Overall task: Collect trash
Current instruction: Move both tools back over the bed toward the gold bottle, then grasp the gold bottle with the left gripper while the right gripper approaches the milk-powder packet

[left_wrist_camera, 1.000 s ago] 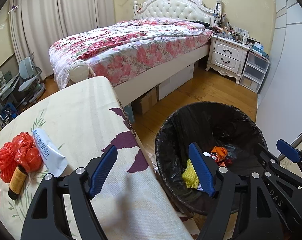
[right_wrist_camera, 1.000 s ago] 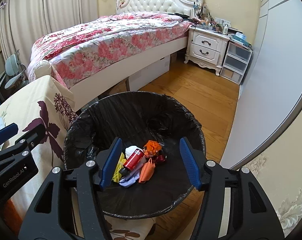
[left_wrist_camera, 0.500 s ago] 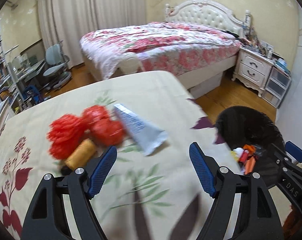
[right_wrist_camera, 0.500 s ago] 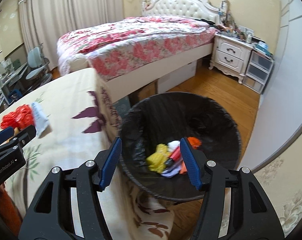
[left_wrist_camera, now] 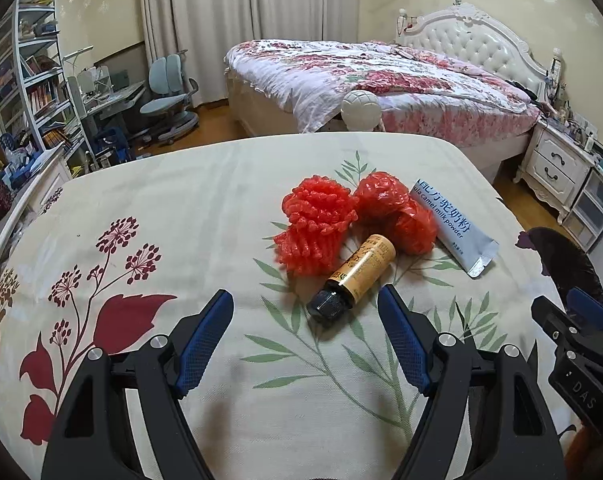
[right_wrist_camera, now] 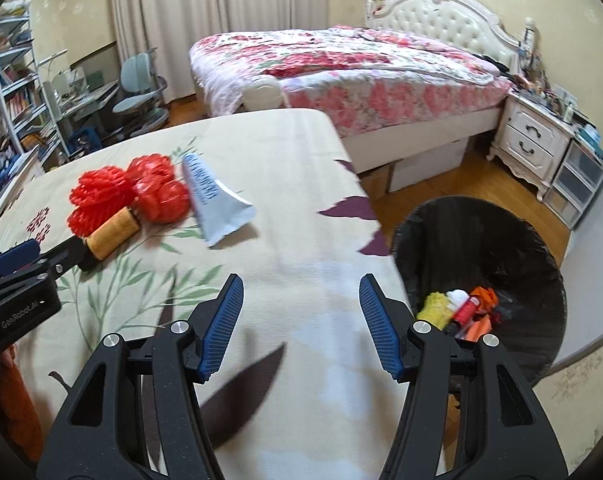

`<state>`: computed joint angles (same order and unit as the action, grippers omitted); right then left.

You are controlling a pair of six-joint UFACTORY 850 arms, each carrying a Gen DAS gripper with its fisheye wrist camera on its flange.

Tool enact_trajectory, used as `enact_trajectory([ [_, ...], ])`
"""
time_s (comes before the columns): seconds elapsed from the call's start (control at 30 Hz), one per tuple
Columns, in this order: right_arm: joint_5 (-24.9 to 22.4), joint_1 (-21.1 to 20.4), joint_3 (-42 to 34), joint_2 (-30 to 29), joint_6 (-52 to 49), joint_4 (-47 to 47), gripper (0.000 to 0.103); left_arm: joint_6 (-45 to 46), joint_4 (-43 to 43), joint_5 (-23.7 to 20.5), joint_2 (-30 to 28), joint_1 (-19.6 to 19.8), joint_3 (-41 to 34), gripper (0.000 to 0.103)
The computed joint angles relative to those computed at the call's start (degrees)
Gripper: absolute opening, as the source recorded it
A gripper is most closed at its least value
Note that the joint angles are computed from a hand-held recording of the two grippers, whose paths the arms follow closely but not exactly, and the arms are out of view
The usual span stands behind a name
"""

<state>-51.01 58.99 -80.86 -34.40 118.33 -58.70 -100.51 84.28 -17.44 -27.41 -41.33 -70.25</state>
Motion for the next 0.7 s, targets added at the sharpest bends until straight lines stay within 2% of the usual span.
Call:
enact_trajectory([
  [0.07,0.32,-0.09,-1.19,-0.81,-1.27,0.6,0.059,1.3,-0.78,0.75,-0.41,0.17,-0.34,0.074],
  [0.3,0.58,-0.54,-2.44,-1.96,-2.41,2.03,0.059,15.83,-14.02,4.48,-2.69,0.69,-3.02,0.053],
  [0.4,0.9,-0.76,-1.89,-1.68,-2.02,2.05,0.059,23.8,-22.1,4.72,-4.19,0.77,-4.69,0.05],
  [0.67,1.99,-1.14,-0.96,-1.21,-1.42,1.63,0.059,29.68,-26.46,4.05,-6.0,0.52,-7.46,0.05],
  [0.7,2.02,-1.17,-1.05,-1.26,-1.55,1.61,0.059,28.89,-25.62,3.74,-6.13,0.41,-7.57,0.047],
])
